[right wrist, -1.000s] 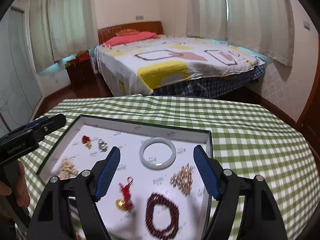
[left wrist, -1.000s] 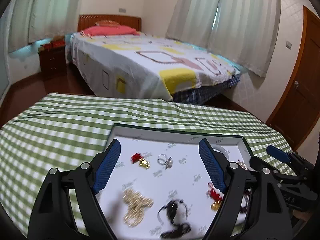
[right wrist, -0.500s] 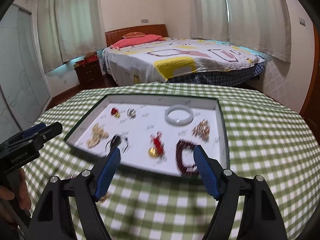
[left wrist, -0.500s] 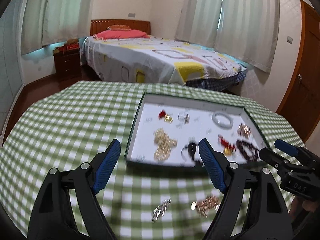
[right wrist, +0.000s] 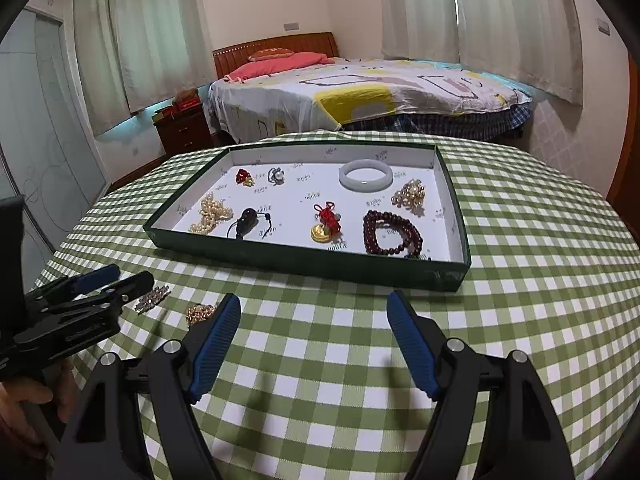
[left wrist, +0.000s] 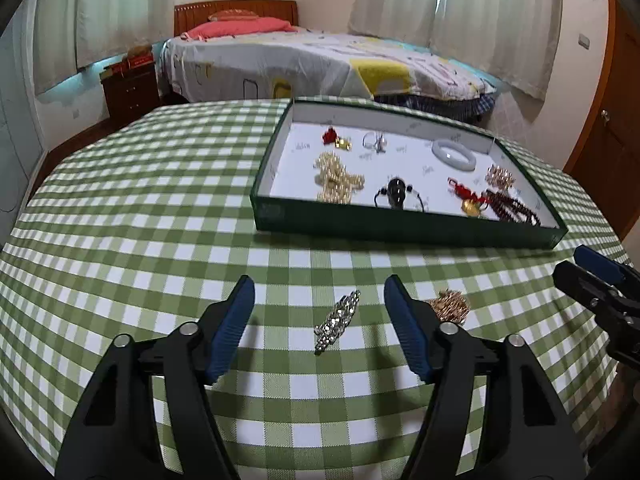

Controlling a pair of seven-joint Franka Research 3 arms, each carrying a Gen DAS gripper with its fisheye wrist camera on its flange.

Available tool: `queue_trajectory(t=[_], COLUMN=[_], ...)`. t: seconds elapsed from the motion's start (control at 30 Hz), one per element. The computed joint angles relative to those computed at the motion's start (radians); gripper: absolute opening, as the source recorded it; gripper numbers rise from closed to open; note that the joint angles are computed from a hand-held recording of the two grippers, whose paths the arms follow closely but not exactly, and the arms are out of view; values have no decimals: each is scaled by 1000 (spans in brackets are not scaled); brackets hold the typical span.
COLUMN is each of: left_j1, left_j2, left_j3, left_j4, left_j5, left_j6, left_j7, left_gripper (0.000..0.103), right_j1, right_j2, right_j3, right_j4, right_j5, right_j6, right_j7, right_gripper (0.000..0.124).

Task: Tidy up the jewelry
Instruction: 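Grasp the rhinestone brooch with the left tool, then grasp the gold chain piece with the right tool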

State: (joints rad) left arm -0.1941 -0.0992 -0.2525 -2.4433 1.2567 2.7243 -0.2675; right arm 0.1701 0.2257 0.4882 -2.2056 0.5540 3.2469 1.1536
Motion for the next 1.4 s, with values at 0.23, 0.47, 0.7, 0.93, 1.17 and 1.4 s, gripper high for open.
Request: queue_trajectory(t=[0.23, 0.47, 0.7, 0.93, 1.17, 1.4], left_j1=[6, 4, -1, 0, 18, 50], left_j2=[30, 62, 61, 24, -44, -90], left_j3=[15, 24, 26, 18, 5, -9], left_j4=[6, 20, 18, -13, -86, -132], left_j5=[-52, -98, -94, -75, -107, -141], left_j6=[64, 108, 116, 98, 96, 91], left_j7=[71, 135, 138, 97, 69, 63], left_gripper=[46, 26, 11, 11, 11, 11], right_j1=[-14, -1, 1, 7, 85, 254], right_j2=[10, 18, 21, 23, 39, 84], right_j3=[16, 7, 15, 26, -31, -190], right_j4=[3, 10, 15, 22, 59, 130], right_j5=[9, 19, 40, 67, 75, -29], right_j6=[-9, -17, -22, -34, -75, -149], right_j7=[-8, -18, -42, -78, -102, -18], right_gripper=[73, 73, 73, 73, 73, 73])
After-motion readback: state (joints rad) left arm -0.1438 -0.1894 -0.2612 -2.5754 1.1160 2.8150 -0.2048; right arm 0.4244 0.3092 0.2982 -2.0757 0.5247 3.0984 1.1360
